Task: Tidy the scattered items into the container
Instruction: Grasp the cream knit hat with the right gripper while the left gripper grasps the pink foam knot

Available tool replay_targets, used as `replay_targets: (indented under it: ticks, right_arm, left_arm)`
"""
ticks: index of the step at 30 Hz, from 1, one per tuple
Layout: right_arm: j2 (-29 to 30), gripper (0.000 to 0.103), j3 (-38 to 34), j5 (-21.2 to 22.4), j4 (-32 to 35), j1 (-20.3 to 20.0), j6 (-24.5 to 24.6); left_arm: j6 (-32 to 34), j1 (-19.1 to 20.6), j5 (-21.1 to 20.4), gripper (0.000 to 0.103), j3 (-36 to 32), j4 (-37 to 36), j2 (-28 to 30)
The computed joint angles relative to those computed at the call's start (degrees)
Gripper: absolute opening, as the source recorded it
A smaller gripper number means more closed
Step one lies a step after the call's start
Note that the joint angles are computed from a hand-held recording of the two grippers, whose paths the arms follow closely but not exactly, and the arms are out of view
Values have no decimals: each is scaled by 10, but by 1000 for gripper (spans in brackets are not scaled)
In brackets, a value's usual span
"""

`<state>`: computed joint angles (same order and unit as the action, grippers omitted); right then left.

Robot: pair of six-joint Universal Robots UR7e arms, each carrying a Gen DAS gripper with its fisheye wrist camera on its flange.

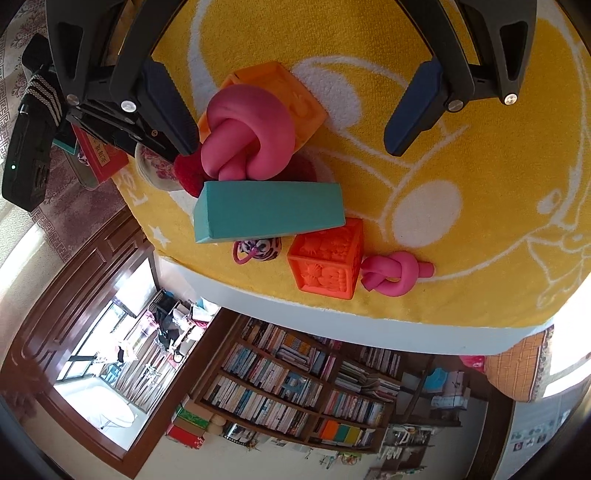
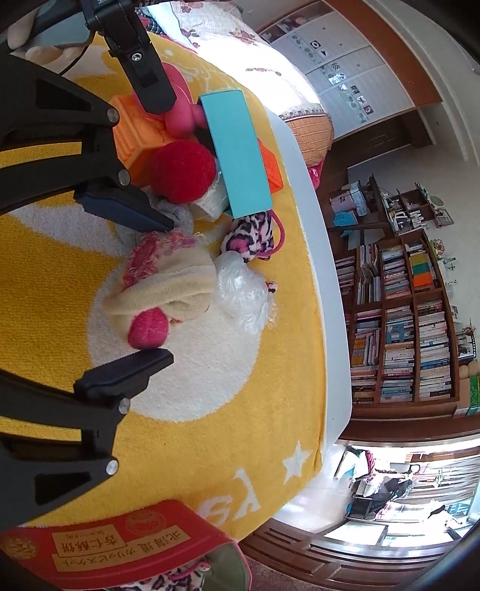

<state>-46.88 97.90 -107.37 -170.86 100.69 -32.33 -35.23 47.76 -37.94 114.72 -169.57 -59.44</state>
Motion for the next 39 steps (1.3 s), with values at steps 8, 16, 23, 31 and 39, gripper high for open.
replay_targets:
  ticks: [8, 16, 23, 31, 39]
  right_arm:
    - [-7, 65, 10, 3, -12, -3, 7]
    - [-11, 65, 9, 8, -11, -7, 23]
    - [-13, 65, 10, 11, -15, -9, 24]
    - [-17, 65, 17, 18, -26, -9, 21]
    - [-18, 65, 19, 14, -22, -9, 26]
  left_arm:
    - [41, -5, -1, 77, 2, -37, 9]
    - [65, -20, 17, 60, -2, -33, 17]
    - [65, -17, 8, 56, 2, -43, 13]
    - [79, -33, 12, 47, 16, -82, 5]
    - [71, -30, 15, 47, 8, -51, 11]
